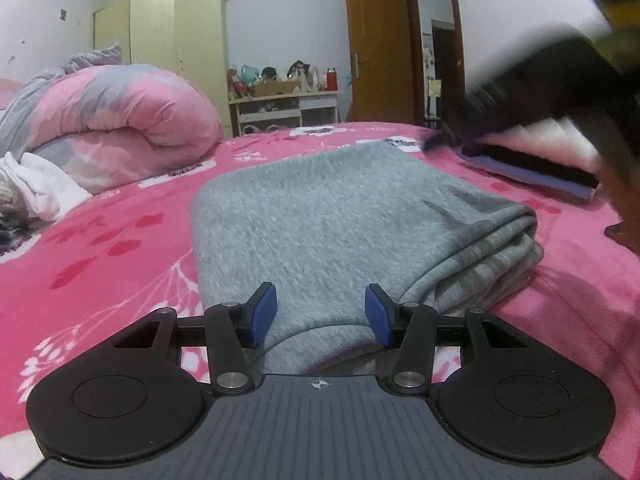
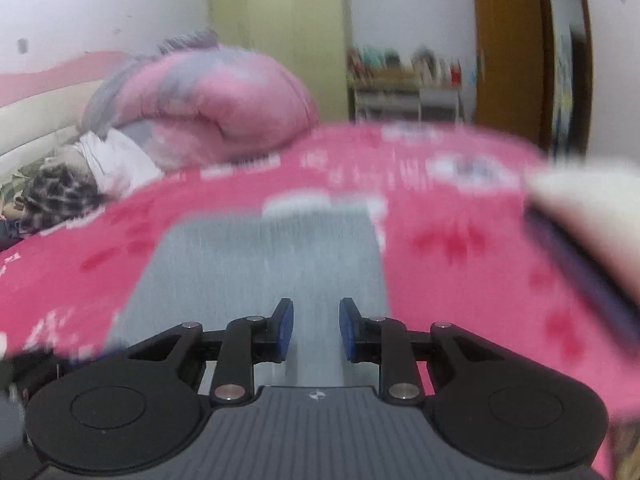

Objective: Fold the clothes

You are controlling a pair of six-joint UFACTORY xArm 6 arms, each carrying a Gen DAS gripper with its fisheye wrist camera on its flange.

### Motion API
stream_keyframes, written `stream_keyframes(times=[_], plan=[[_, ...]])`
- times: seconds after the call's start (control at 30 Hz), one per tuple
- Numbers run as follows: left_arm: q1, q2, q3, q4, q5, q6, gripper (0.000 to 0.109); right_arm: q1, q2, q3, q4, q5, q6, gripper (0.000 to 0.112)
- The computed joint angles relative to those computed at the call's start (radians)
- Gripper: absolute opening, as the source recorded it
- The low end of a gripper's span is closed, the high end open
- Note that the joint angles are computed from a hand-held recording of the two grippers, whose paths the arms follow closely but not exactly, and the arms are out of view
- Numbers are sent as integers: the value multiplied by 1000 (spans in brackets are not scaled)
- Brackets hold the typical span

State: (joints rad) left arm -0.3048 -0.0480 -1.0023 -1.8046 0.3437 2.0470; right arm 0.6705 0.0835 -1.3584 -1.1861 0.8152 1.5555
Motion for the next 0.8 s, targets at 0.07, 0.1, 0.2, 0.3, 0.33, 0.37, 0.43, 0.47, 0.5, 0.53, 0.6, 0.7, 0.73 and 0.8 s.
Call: stream_keyframes(times=[0.07, 0.1, 0.2, 0.3, 0.33, 0.37, 0.43, 0.47, 0.5, 0.53, 0.6, 0.7, 0.73, 0.8], plan=[[2, -2, 4, -27, 6, 22, 49, -55, 51, -64, 8, -71, -16, 27], [4, -3, 7, -40, 9, 32, 49, -81, 73, -81, 45, -103, -33, 27], [12, -4, 12, -42, 33, 34, 49, -148, 195, -125, 233, -101, -165, 29], [25, -6, 20, -52, 57, 35, 49, -169, 187, -139, 236, -147, -144, 29], [30, -7, 23, -55, 67, 35, 49, -173, 192, -167, 265, -146, -165, 29], [32, -9, 25, -59, 72, 39, 49, -177, 198, -196, 294, -144, -186, 29], [33, -10, 27, -61, 74, 40, 49, -184, 213, -259, 353, -138, -228, 29], [34, -11, 28, -63, 76, 42, 49, -193, 234, -289, 357, -144, -230, 29], [35, -11, 29, -67, 78, 46, 49, -203, 266, -316, 367, -146, -234, 29], [36, -10, 28, -67, 81, 47, 49, -214, 323, -368, 408, -119, -281, 28], [38, -8, 27, -74, 86, 55, 49, -227, 405, -417, 451, -111, -347, 28], [53, -6, 30, -62, 114, 27, 49, -197, 457, -545, 460, 16, -425, 29], [58, -4, 29, -55, 124, 14, 49, -181, 456, -566, 436, 27, -439, 30], [63, -4, 30, -51, 135, 4, 49, -161, 431, -554, 390, -47, -460, 30]])
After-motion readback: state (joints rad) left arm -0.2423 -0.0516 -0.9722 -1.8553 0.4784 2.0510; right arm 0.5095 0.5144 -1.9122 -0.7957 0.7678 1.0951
